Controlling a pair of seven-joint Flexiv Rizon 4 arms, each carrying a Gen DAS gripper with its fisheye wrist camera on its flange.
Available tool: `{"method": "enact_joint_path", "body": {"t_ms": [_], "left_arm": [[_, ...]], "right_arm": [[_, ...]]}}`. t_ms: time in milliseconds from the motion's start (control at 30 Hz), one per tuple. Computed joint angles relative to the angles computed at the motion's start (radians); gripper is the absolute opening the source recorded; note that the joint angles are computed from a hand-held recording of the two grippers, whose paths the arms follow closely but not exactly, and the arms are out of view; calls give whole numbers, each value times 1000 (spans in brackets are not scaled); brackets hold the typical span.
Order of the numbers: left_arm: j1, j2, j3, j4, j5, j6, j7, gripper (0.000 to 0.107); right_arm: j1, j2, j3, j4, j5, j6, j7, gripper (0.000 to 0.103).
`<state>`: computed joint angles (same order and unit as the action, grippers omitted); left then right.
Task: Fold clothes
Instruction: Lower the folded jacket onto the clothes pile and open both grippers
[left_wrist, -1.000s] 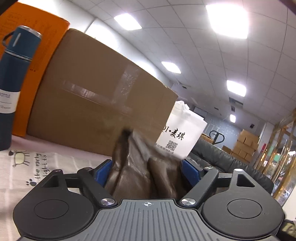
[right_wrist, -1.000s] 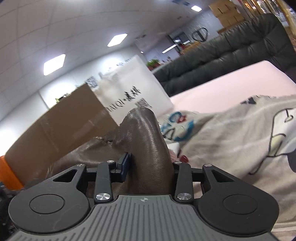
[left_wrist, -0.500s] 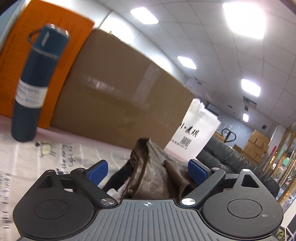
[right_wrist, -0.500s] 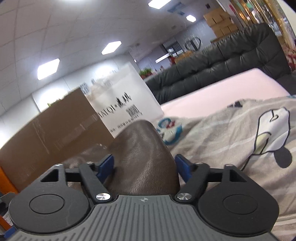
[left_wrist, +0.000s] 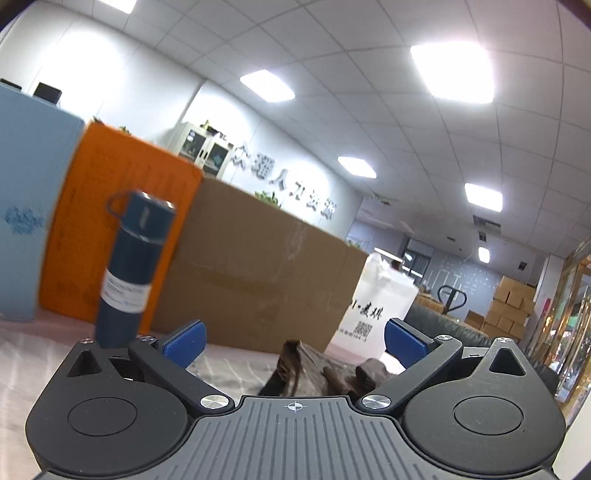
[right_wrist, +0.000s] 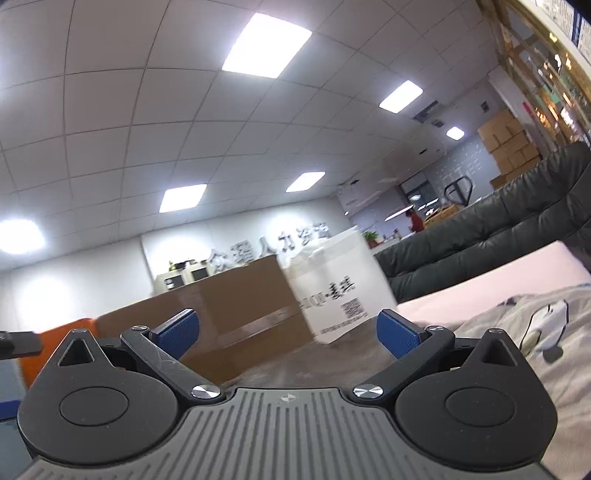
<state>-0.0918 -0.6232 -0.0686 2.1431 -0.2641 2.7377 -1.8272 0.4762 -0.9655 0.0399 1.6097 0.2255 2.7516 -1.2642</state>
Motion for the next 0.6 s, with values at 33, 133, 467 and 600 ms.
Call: {"method": "enact_joint_path", "body": {"t_ms": [33, 133, 467, 600], "left_arm": [[-2, 14, 8, 22, 2, 17, 5, 103], [-8, 60, 31, 88, 6, 69, 38, 103], [-104, 216, 95, 292, -173, 191, 467, 103], [-110, 254, 81, 338, -238, 141, 609, 103]], "right_arm": [[2, 19, 13, 35, -6, 12, 12, 103], [15, 86, 45, 142, -21, 22, 46, 103], [165, 286, 85, 374, 38, 8, -48, 103], [262, 321, 72, 374, 172, -31, -201, 103]]}}
